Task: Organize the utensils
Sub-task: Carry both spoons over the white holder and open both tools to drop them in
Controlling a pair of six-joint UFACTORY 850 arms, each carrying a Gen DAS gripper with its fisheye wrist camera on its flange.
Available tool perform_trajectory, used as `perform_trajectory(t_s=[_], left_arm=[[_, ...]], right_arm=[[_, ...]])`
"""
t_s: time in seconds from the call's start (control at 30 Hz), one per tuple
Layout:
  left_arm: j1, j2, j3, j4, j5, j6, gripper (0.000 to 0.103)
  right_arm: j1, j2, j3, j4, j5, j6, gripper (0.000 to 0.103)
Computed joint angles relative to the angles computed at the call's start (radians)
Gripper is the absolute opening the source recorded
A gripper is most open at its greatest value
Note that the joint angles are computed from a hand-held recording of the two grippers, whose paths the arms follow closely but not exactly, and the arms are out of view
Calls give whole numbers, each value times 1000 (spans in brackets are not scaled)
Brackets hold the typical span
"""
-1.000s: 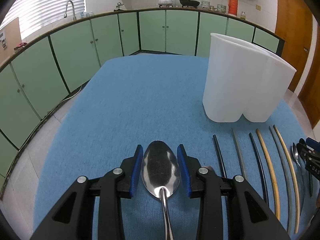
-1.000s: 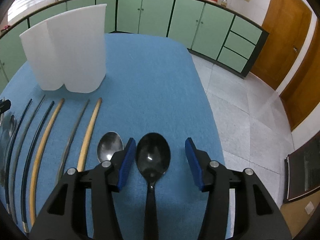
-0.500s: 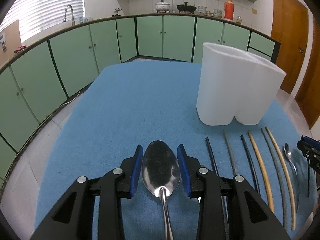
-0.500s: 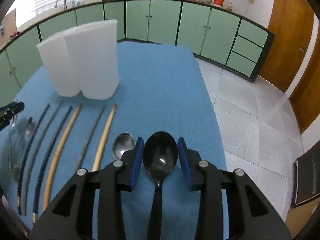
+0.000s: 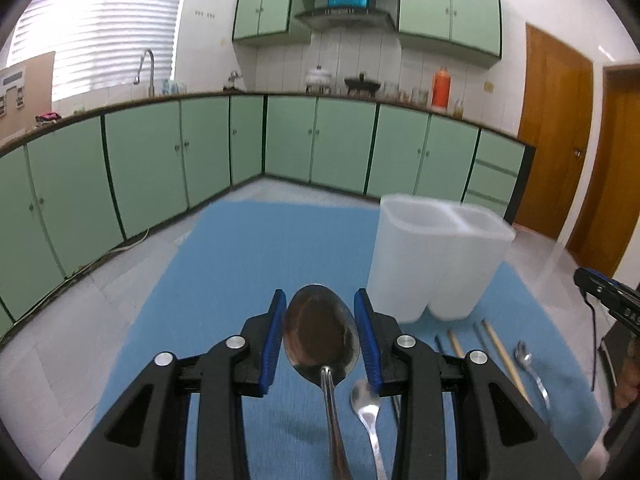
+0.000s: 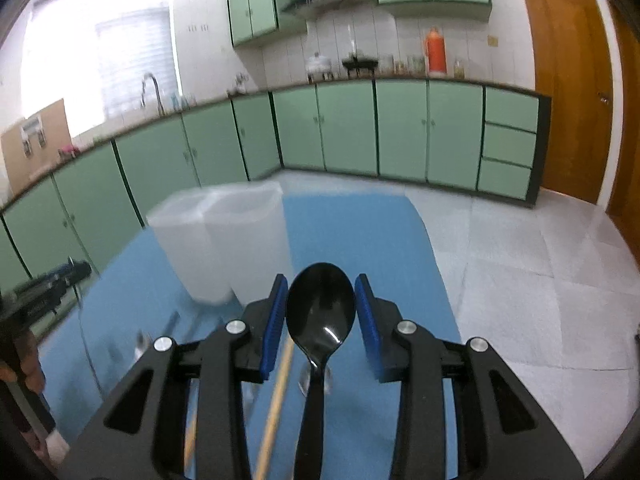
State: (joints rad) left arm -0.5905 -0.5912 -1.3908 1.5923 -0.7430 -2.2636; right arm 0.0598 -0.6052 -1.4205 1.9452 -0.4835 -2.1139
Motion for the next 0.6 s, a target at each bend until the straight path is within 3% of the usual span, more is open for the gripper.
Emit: perform_trajectory(t_s=[0.13, 0.33, 0.6], left_arm=[[1, 17, 10, 82, -26, -75, 34], [14, 32, 0, 211, -72, -179, 34], [45, -30, -160, 369, -136, -192, 34]], right_arm=[[12, -13, -32, 90, -43, -68, 33], [30, -55, -143, 91, -89, -41, 33], [65, -164, -354, 138, -79, -3, 33]])
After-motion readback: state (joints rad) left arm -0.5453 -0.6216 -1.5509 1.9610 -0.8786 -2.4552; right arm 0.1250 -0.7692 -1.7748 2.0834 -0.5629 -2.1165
